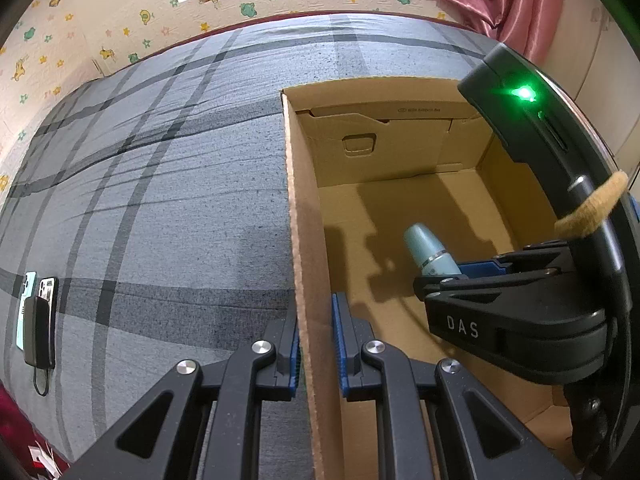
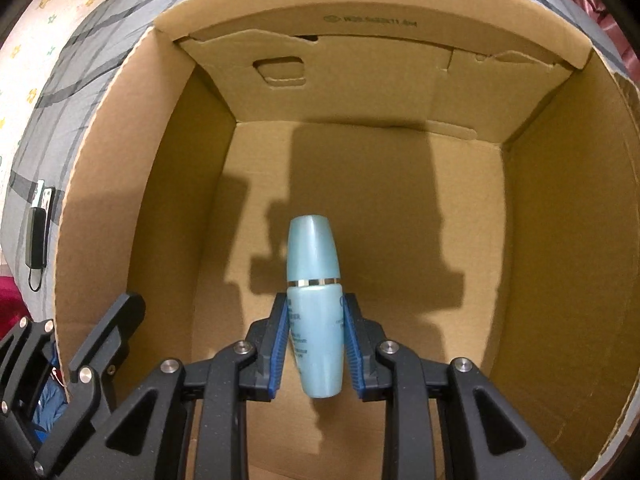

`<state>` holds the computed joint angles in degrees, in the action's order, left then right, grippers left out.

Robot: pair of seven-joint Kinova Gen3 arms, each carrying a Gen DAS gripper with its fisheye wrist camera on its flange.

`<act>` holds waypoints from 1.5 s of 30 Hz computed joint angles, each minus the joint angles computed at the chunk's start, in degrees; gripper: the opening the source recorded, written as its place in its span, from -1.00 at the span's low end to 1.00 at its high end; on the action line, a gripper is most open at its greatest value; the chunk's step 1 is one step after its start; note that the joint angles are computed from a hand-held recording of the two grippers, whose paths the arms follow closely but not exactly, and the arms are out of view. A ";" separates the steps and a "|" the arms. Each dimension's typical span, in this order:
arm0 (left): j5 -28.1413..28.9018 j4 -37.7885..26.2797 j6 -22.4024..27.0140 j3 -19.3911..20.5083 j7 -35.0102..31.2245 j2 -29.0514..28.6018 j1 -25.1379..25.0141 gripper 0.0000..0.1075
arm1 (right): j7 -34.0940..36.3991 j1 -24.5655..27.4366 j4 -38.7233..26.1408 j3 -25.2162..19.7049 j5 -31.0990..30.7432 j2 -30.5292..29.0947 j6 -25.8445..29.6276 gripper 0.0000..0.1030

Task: Organize rigid objects
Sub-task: 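Open the right gripper to drop the teal bottle into the box, then move the right gripper to the white charger and grasp it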

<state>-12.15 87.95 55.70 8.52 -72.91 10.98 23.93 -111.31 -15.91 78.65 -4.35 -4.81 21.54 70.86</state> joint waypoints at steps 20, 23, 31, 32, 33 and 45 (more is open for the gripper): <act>-0.68 -0.35 0.47 -0.08 0.71 0.32 0.50 -0.73 | -2.76 -1.26 1.05 0.49 4.75 -5.57 -2.54 0.30; -1.30 -0.54 0.75 -0.08 1.15 0.44 0.86 -0.73 | -5.62 -3.20 0.88 0.72 8.79 -7.59 -2.36 0.57; -1.41 -0.69 0.91 -0.08 1.32 0.54 0.96 -0.73 | -6.85 -2.88 0.37 0.34 12.20 -11.94 -1.29 0.99; -1.59 -0.68 0.93 -0.09 1.39 0.55 1.04 -0.73 | -6.33 -2.46 0.19 0.30 11.98 -12.26 -1.08 0.99; -1.59 -0.71 0.95 -0.11 1.29 0.55 0.99 -0.73 | -5.91 -2.22 -0.16 0.31 12.26 -12.56 -0.45 0.99; -2.85 -1.22 1.68 -0.10 2.22 0.91 1.82 -0.73 | -1.36 2.97 3.08 1.40 12.72 -18.30 0.11 0.99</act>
